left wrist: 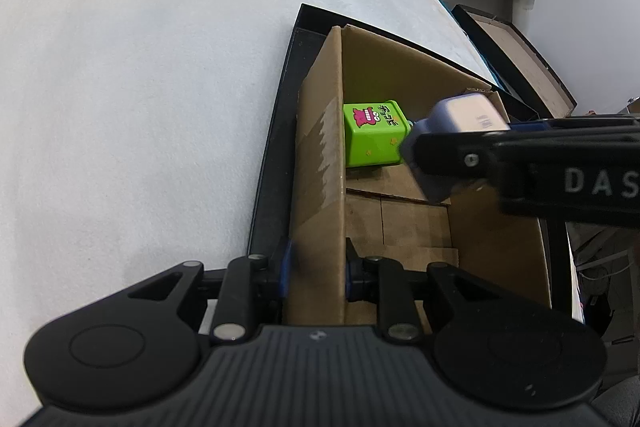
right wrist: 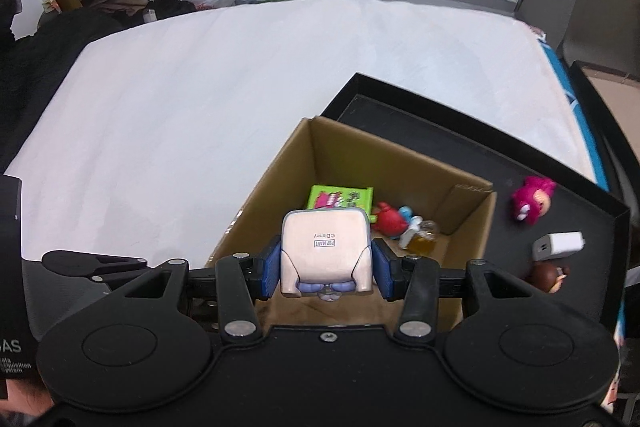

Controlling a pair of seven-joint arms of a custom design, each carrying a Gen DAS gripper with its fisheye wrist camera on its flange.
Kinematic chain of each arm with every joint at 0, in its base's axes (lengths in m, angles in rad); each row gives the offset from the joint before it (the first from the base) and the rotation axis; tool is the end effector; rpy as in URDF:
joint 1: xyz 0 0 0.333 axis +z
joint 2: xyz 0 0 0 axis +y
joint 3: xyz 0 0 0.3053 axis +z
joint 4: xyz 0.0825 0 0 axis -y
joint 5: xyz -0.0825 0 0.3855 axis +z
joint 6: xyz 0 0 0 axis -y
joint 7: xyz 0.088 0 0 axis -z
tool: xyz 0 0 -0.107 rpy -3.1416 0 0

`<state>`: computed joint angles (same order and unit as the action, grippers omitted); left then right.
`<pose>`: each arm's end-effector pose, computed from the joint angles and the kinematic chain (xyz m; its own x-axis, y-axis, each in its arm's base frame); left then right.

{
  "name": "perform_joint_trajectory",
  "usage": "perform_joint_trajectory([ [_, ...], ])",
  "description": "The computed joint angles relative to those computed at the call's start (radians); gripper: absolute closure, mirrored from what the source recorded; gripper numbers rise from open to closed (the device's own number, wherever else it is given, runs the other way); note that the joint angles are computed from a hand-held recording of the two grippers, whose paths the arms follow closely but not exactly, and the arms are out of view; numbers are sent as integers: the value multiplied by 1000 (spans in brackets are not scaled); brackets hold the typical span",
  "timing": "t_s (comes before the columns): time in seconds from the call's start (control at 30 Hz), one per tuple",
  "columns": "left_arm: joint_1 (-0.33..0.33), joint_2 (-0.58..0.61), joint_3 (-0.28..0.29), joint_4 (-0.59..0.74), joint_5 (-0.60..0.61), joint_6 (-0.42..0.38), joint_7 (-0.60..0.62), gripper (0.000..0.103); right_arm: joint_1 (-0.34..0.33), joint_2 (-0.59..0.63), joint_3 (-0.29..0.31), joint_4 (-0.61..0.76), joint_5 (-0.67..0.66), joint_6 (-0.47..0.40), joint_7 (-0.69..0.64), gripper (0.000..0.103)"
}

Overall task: Organize rigid objects
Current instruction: 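Lift the white cube toy with the right gripper and carry it over the box, then lower the white cube toy into the box and open the right gripper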

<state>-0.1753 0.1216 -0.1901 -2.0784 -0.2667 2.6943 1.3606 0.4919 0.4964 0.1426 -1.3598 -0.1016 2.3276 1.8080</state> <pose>0.5705 -0.2061 0.4136 -0.0066 -0.9463 0.3231 -0.9139 -0.1255 -0.3860 0.6081 0.4174 0.4802 0.4197 -0.9042 -0.0786 -0.8233 -0.3428 -0.4524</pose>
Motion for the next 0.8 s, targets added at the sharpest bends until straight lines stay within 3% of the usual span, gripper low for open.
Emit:
perform_joint_trajectory([
  [0.37,-3,-1,2,3,16,-4,-17,81,3,44,11,37,51,-9,43,56],
  [0.53,0,0,1,2,7,5,-17,81,-35,14,47,-22,132,55,1,56],
  [0.8,-2,5,3,1,17,11,-25,81,-43,-48,39,-89,128,80,-57,56],
])
